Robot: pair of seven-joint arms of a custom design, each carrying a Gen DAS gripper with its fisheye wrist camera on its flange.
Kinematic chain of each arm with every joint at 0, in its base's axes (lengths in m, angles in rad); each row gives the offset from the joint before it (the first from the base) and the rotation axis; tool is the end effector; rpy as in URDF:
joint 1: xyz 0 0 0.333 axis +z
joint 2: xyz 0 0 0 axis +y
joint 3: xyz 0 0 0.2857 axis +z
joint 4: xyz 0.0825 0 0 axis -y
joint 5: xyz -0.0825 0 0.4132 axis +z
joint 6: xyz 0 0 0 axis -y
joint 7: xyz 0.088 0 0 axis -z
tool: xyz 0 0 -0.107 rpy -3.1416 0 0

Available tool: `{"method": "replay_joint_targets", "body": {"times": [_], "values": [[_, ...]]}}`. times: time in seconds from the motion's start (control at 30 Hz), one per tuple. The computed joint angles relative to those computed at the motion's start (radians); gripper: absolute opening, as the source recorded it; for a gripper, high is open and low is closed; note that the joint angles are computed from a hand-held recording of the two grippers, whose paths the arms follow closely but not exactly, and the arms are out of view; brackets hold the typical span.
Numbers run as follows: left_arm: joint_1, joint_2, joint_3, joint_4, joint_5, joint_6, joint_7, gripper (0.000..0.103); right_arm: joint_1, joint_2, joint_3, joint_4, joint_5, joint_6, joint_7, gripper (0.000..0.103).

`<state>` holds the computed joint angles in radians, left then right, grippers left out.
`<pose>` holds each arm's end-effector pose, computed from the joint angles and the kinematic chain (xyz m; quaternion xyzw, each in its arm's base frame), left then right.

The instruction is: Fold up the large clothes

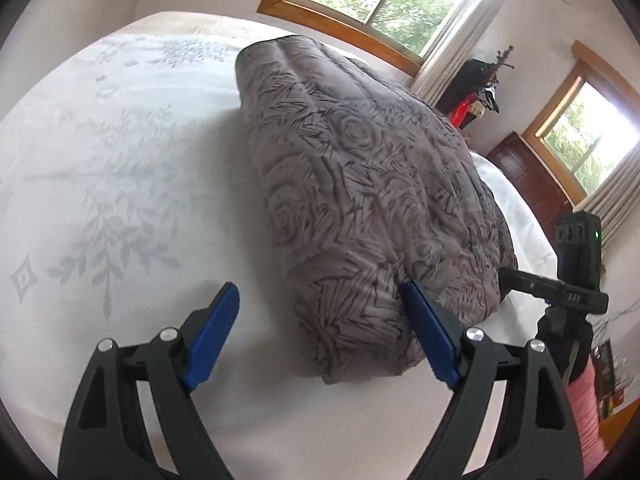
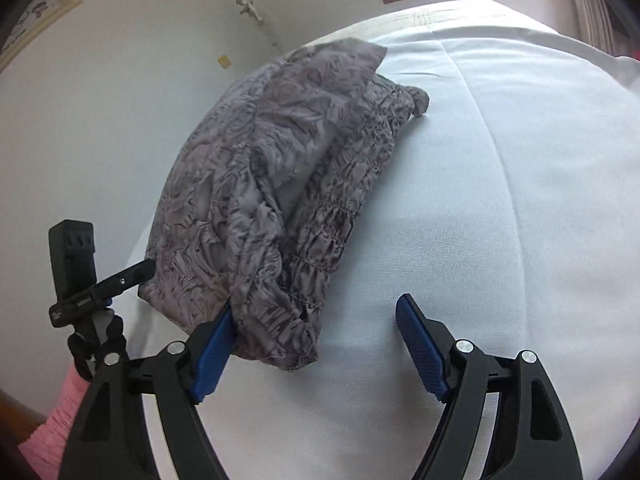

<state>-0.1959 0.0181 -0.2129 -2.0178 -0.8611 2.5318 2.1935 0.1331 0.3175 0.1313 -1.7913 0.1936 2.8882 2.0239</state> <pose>0.5729 -0.2387 0.4502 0.4980 -0.7757 0.3869 0.0258 0.6823 0.1645 0.4238 -0.5176 0.7639 -0.0875 0.3753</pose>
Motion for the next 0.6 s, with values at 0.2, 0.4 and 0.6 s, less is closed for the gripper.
{"method": "replay_joint_targets", "body": {"times": [0.2,0.4,0.6], "values": [[-0.018,-0.129,-0.009,-0.129,0.205,0.114,-0.152,0.091,0.251,-0.094,-0.230,-0.008,-0.594,-0.188,0.502,0.100],[-0.025,-0.245,-0.032,-0.257,0.479,0.154,-0.385,0.092,0.298,-0.105,-0.178,0.045,-0.816,-0.402,0.707,0.099],[-0.053,-0.366,-0.025,-0.399,0.555,0.244,-0.488,0.095,0.292,-0.106,-0.119,0.038,-0.892,-0.480,0.815,0.099]]}}
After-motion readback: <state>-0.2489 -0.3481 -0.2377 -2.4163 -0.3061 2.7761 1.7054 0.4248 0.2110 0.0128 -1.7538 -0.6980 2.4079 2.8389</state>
